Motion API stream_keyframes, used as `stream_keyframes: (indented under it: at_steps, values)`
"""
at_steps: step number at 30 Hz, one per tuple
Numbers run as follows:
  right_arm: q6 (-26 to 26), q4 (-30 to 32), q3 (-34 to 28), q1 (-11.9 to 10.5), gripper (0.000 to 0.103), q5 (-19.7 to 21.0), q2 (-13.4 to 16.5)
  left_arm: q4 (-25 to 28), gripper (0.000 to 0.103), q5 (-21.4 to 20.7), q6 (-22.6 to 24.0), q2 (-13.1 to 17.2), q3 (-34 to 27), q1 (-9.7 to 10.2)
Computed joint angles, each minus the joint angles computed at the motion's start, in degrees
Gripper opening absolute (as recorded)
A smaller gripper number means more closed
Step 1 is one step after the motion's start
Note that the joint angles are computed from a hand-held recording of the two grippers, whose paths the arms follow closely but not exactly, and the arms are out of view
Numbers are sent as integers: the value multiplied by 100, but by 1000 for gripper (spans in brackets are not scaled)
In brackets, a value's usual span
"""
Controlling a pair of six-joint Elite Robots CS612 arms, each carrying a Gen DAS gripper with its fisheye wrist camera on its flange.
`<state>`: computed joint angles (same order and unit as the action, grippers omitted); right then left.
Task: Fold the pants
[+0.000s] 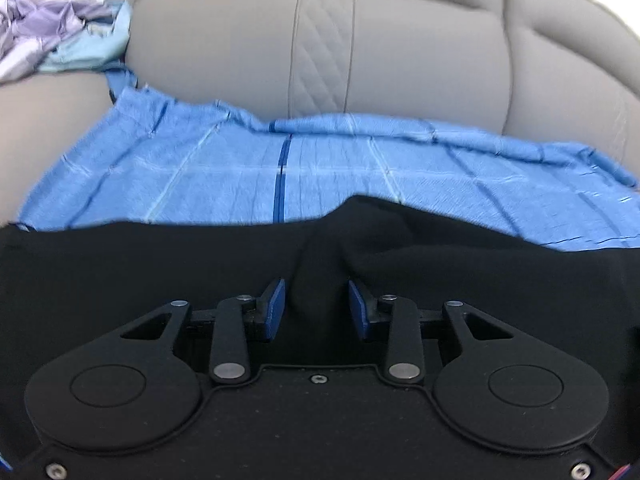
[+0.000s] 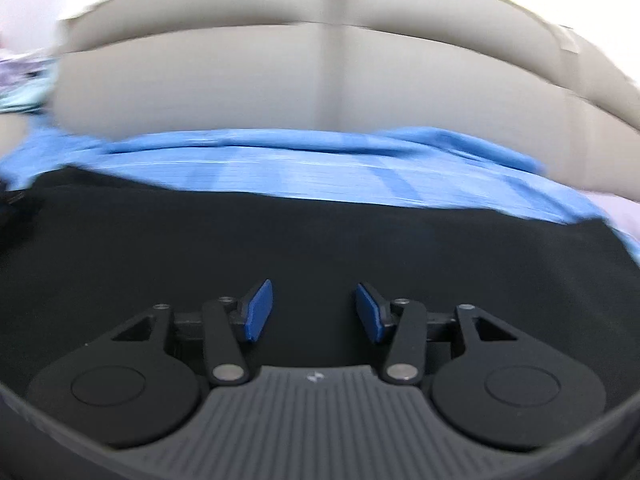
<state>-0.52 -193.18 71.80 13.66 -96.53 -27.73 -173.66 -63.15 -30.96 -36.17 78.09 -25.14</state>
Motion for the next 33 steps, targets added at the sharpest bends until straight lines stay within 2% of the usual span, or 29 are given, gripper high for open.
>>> stream_keyframes:
  at_steps: [3,5,7,9,12,16,18,22,25,26,27,28,29,30,33]
  values:
    - [615,22,170,-181,68,-709,-71,-88,34,324,325,142,-142,-57]
    - [1195,41,307,-310,70,-1046,-129,-87,35,372,385,158,-162,-59]
    - [1712,175,387,-374,71,-1724,-165,-90,37,394,374,168,-173,-55]
    - [2333,330,520,-472,71,-2101,-233,-59,39,407,329,191,-214,-45]
    - [2922,377,720,-619,69,-2487,-297,-27,41,460,284,187,-216,-50]
    - [3504,157,915,-781,67,-2335,-362,-39,42,520,334,184,-200,-63]
    - [3551,214,880,-792,67,-2386,-358,-34,43,514,321,180,-196,-58]
    - [3817,487,736,-790,68,-2733,-340,-50,44,499,325,178,-187,-53]
    - [3903,498,622,-864,70,-2654,-295,-48,45,545,368,191,-200,-62]
    - [3984,520,587,-929,65,-2465,-281,-53,45,550,367,194,-202,-62]
    - [4124,547,582,-961,49,-2361,-294,-65,45,551,365,196,-199,-62]
    - [4306,671,551,-996,24,-2321,-299,-71,45,559,357,199,-200,-65]
    - [4304,625,548,-1015,18,-2292,-303,-80,46,558,361,200,-197,-64]
    - [4274,474,583,-1009,18,-2288,-311,-82,46,556,364,199,-195,-64]
    - [3783,33,628,-851,18,-2893,-275,-70,47,556,366,196,-192,-62]
